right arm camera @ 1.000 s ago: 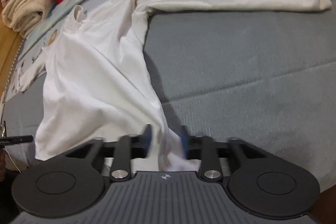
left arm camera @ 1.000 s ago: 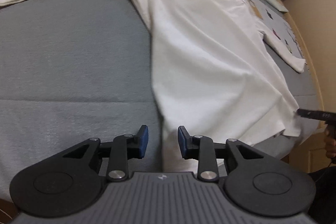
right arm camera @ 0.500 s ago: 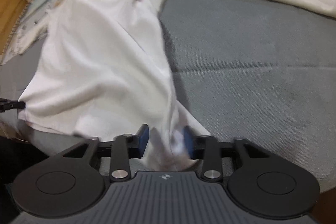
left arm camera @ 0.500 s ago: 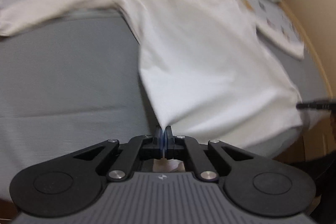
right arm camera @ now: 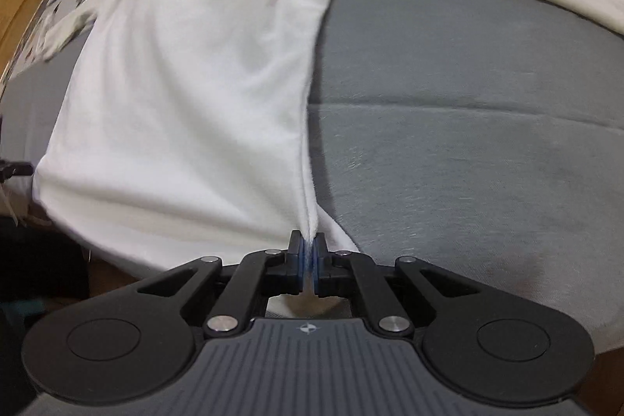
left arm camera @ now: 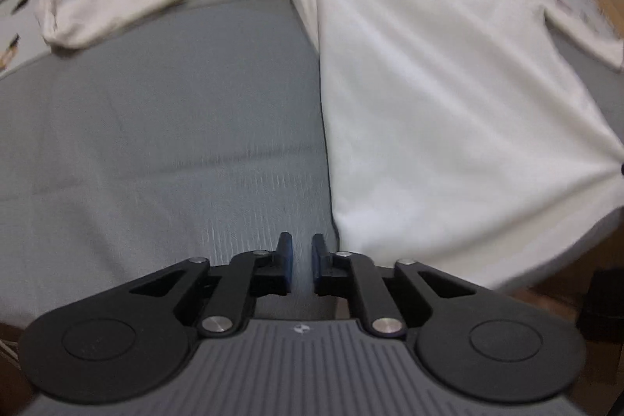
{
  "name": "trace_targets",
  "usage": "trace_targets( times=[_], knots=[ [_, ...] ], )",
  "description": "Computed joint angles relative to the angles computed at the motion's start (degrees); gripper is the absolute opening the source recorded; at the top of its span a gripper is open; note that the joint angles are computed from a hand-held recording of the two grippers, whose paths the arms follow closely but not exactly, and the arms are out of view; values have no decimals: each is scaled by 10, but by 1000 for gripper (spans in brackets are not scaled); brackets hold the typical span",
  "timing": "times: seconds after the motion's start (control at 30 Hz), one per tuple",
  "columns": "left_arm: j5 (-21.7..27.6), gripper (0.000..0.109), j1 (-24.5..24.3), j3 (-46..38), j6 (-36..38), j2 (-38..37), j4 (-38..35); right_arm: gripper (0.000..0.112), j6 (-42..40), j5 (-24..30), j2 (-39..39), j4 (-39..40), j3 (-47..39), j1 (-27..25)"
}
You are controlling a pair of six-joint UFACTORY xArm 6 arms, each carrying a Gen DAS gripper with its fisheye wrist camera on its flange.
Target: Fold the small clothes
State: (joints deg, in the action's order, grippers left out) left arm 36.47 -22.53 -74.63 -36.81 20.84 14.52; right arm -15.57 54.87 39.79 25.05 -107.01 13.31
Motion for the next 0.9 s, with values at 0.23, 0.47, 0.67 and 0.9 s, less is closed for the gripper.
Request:
trace_targets(
  times=[0.23, 0.47, 0.67, 0.9],
  knots=[
    [-63, 13, -19, -20, 188, 34, -175, 15, -137, -84, -63, 142, 81, -3],
    [44, 12, -28, -72, 139, 72, -73, 25, -1, -8, -5, -128, 16, 21],
    [-6, 16, -30, -62, 164, 71, -110, 25, -35, -39, -27, -31, 36, 4],
    [-26, 27, -33, -60, 107, 61, -34, 25, -16, -186, -72, -49, 106, 14]
  ],
)
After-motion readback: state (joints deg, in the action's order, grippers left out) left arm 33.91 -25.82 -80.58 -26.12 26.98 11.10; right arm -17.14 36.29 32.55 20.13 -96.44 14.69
